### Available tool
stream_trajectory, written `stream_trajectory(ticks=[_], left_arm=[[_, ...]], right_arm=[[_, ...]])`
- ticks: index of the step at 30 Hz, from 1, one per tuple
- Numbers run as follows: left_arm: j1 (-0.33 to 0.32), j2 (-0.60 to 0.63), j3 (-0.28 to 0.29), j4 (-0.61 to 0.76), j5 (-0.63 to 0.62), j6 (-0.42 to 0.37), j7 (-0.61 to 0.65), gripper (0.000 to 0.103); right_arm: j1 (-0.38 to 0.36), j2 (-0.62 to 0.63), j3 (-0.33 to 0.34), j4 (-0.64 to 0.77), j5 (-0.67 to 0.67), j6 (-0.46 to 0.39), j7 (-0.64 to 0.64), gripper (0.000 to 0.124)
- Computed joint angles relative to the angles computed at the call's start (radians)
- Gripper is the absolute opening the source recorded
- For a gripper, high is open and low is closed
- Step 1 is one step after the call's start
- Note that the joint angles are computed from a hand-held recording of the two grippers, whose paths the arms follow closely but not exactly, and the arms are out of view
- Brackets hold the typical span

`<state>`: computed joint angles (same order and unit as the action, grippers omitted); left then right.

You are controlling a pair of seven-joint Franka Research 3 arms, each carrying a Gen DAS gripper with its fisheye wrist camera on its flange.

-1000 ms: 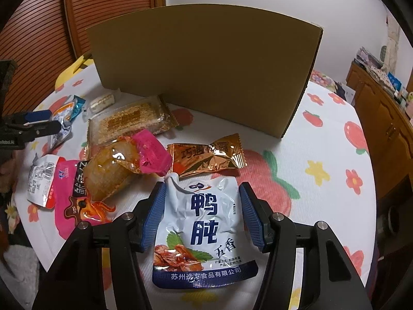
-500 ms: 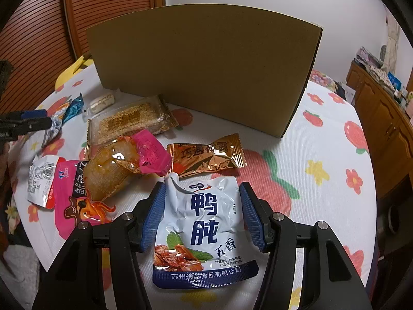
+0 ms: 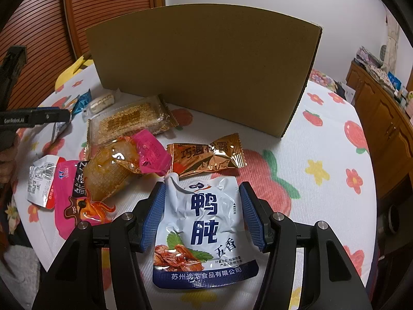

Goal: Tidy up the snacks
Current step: 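Grasp the silver pouch with the left tool while the right tool grasps the white duck-gizzard pouch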

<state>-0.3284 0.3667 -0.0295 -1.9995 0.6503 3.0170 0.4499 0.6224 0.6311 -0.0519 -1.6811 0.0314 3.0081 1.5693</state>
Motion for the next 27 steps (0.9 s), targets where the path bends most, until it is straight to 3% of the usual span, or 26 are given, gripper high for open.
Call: stream_trajectory(ticks=[3,9,16,19,21,27], left_arm=[[-0.005,0.003,0.010,0.005,0.000,0.007,-0.016,0.084],[-0.047,0.013,0.038,0.046,0.082,-0.107,-0.058,0.083],[-0.038,-0.012,0.025,0.009,0.214,-0.102,-0.117,0.082],[-0.044,-0.023,0.028,-0.002,0.281,-0.103,-0.153,0.070],[-0.045,-0.032,0.025,-0.008,0.325,-0.114,-0.176,0.050],[-0.002,-0.048,-0.011,-0.037,0.339,-0.062,-0.169,0.047]], right_arm=[[0.000,0.000,0.001,0.000,0.001,0.000,-0.001,0.059],[-0.001,0.000,0.000,0.001,0.003,0.000,-0.002,0.059],[-0.001,0.001,0.000,0.001,0.003,0.000,-0.003,0.059],[0.000,0.001,-0.001,0.001,0.003,-0.001,-0.003,0.059],[-0.002,0.001,0.002,0.001,0.004,-0.001,-0.004,0.059],[-0.009,-0.009,0.006,0.008,0.001,-0.047,-0.005,0.060]])
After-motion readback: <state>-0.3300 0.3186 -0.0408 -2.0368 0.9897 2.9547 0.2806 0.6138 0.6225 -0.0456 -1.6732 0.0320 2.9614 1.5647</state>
